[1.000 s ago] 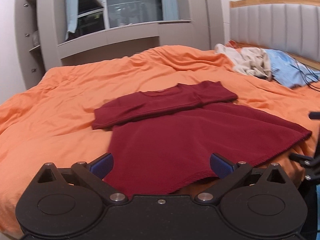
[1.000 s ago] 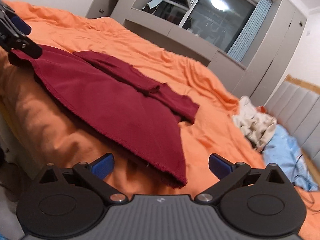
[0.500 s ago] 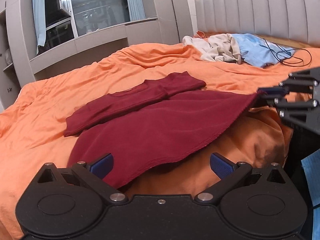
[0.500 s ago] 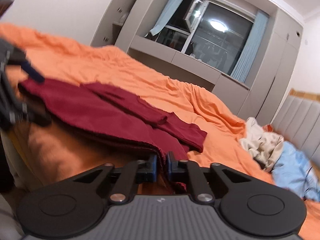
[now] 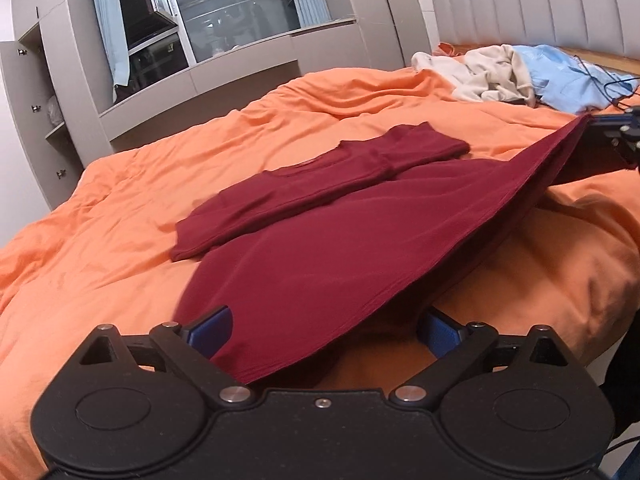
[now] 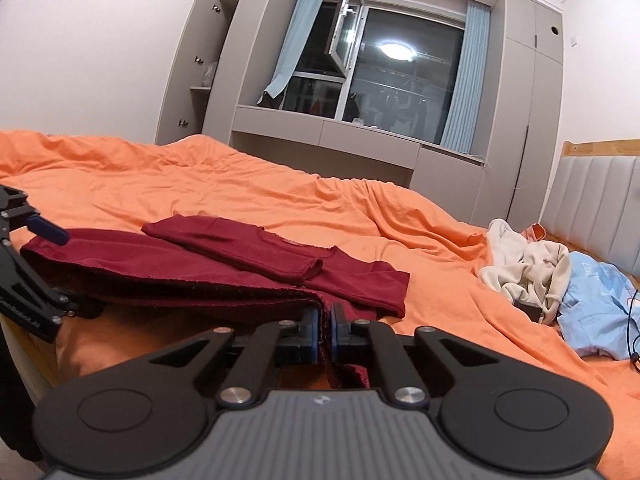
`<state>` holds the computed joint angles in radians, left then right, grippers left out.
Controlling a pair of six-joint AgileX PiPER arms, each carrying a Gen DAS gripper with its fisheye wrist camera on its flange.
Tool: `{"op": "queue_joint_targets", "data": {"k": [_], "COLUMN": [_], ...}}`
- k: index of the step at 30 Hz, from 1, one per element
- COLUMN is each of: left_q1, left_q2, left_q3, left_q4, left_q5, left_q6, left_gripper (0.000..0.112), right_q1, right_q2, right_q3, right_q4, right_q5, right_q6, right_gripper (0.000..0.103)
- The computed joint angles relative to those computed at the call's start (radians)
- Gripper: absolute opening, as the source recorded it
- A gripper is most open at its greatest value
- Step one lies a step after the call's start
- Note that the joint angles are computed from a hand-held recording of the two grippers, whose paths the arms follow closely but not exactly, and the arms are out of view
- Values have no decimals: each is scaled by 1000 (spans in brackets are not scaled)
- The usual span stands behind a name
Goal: Fold small clothes
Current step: 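Lift the hem with both grippers and fold it over toward the collar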
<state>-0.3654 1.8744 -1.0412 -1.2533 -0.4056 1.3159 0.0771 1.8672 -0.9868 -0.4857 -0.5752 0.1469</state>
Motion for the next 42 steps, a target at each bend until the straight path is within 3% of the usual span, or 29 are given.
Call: {"op": "queue_joint_targets", "data": {"k": [4,10,16,21,25,33,42], "left_q1": [9,25,3,24,36,47,-52], "left_q2": [-16,-35,-37,-60,-82,-172,-399], "left_q3": [27,54,80,111,139,205,319], "left_q4": [-9,35,66,145,267,464,388], "left_q5": [-26,-40,-125,-121,-155,-227,-250], "left_q6": [31,-26,-19,-99,-246,-507,-409], "left_gripper": [97,83,56,11,5,3,3], "right_q1": [-12,-13,-1,29,72,136,165], "right_q2": [5,7,7,12,15,-16,-158], "right_q3": [-13,-14,10,34,55,182,356], "right_q4": [3,20,65,125,265,501,583], "right_q5": [-4,0,12,40,28,-237,-481], "right_q6": [37,25,-48,-184,-360,-589,-663], "right_gripper": [6,6,6,7,6,5,5]}}
